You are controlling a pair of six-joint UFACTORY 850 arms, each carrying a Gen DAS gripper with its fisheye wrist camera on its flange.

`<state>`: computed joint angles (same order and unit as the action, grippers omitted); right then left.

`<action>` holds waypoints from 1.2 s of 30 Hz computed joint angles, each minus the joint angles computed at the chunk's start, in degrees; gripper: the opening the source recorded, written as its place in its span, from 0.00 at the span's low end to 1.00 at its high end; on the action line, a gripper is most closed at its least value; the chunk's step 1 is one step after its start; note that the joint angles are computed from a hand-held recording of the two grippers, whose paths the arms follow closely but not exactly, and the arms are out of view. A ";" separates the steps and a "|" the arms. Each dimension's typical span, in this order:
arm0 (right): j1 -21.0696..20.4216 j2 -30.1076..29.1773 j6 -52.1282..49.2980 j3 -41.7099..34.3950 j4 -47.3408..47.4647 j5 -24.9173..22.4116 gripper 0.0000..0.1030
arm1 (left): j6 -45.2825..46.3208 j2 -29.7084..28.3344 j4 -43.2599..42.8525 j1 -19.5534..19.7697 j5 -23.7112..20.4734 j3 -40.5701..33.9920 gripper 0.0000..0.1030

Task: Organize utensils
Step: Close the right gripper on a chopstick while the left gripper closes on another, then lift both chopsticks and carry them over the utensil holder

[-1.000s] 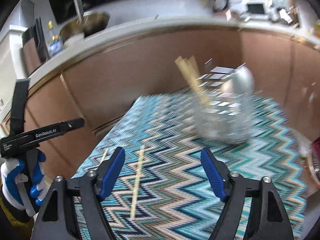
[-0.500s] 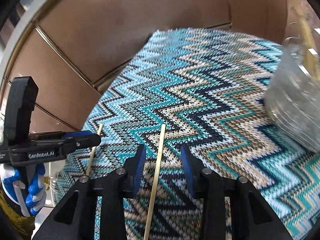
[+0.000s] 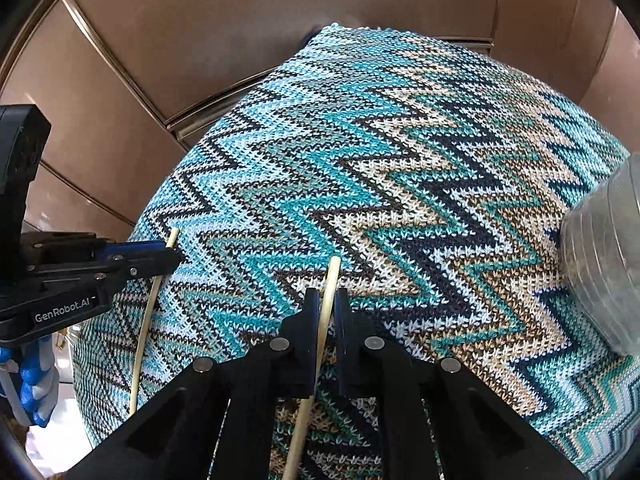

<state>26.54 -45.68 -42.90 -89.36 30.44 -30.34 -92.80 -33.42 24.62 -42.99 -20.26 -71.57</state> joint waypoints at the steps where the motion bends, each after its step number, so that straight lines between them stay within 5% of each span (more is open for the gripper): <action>1: -0.19 0.49 -0.88 0.67 1.14 0.23 0.05 | -2.83 0.41 2.46 -0.26 0.47 0.57 0.04; 5: -1.82 5.02 -8.02 6.25 7.91 1.77 0.05 | -17.81 2.63 15.88 -1.95 -0.17 2.91 0.04; 10: -4.48 13.05 -23.21 14.95 23.33 3.41 0.05 | -38.81 7.84 36.65 -6.28 -6.25 6.00 0.04; 14: -7.07 19.59 -38.17 21.08 38.20 2.40 0.05 | -44.23 11.30 44.09 -10.11 -13.86 5.54 0.04; 21: -13.07 29.79 -63.54 26.61 65.56 -4.32 0.05 | -48.52 12.92 56.24 -11.64 -20.11 -1.53 0.04; 26: -17.37 31.35 -77.65 25.88 84.35 -12.45 0.05 | -53.60 8.46 67.59 -9.72 -21.04 -10.86 0.04; 36: -17.47 20.63 -91.70 14.35 103.15 -16.31 0.05 | -54.27 -10.46 77.62 -4.90 -24.34 -36.82 0.04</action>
<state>9.07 -25.06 -134.60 -75.01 133.59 -46.64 -147.07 -43.88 102.23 -47.88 -44.61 -108.39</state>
